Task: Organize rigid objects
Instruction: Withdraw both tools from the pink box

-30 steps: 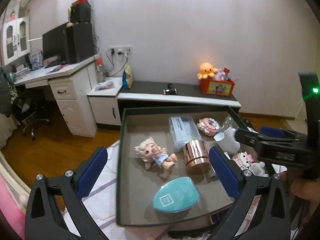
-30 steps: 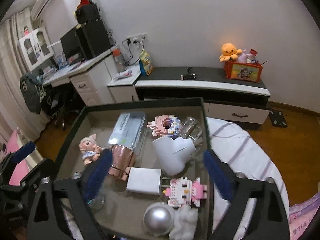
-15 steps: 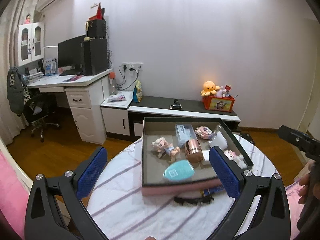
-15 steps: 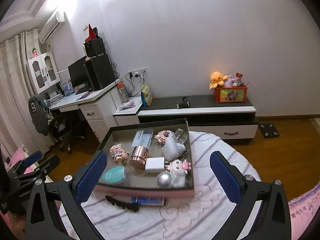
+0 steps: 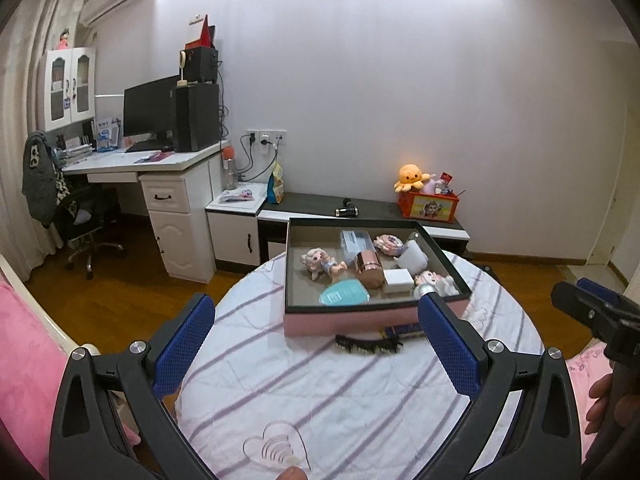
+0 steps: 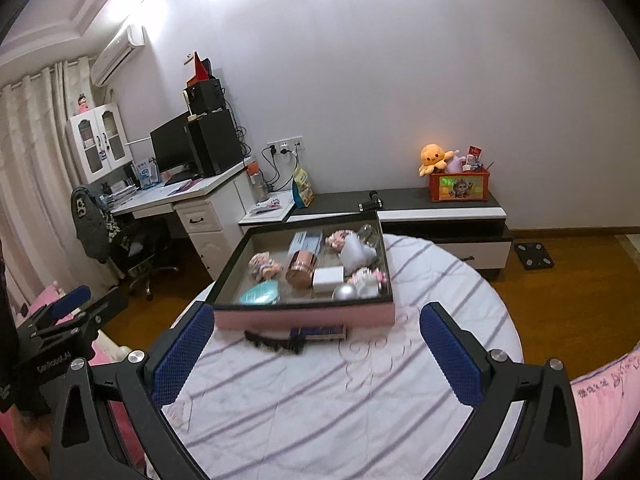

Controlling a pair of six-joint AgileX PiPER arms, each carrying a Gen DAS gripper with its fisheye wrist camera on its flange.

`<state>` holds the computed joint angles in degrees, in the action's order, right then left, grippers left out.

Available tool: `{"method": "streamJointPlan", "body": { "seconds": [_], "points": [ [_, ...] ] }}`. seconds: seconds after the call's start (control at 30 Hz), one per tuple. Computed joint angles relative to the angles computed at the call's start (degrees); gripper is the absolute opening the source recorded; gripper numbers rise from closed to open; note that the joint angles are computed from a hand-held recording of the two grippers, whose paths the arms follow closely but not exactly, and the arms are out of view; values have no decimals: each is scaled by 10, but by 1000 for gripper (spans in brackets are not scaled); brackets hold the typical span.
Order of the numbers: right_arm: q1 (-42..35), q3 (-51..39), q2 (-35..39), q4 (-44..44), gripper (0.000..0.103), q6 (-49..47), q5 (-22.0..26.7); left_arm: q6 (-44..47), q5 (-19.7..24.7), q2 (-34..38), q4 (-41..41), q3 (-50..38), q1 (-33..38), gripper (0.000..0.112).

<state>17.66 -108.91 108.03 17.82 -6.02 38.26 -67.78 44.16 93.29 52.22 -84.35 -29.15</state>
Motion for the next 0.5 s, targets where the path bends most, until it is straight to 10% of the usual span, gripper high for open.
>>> {"method": "streamJointPlan", "body": {
  "seconds": [0.5],
  "points": [
    [5, 123, -65, 3, 103, -9, -44, -34, 41, -19, 29, 27, -64, 103]
  ]
}}
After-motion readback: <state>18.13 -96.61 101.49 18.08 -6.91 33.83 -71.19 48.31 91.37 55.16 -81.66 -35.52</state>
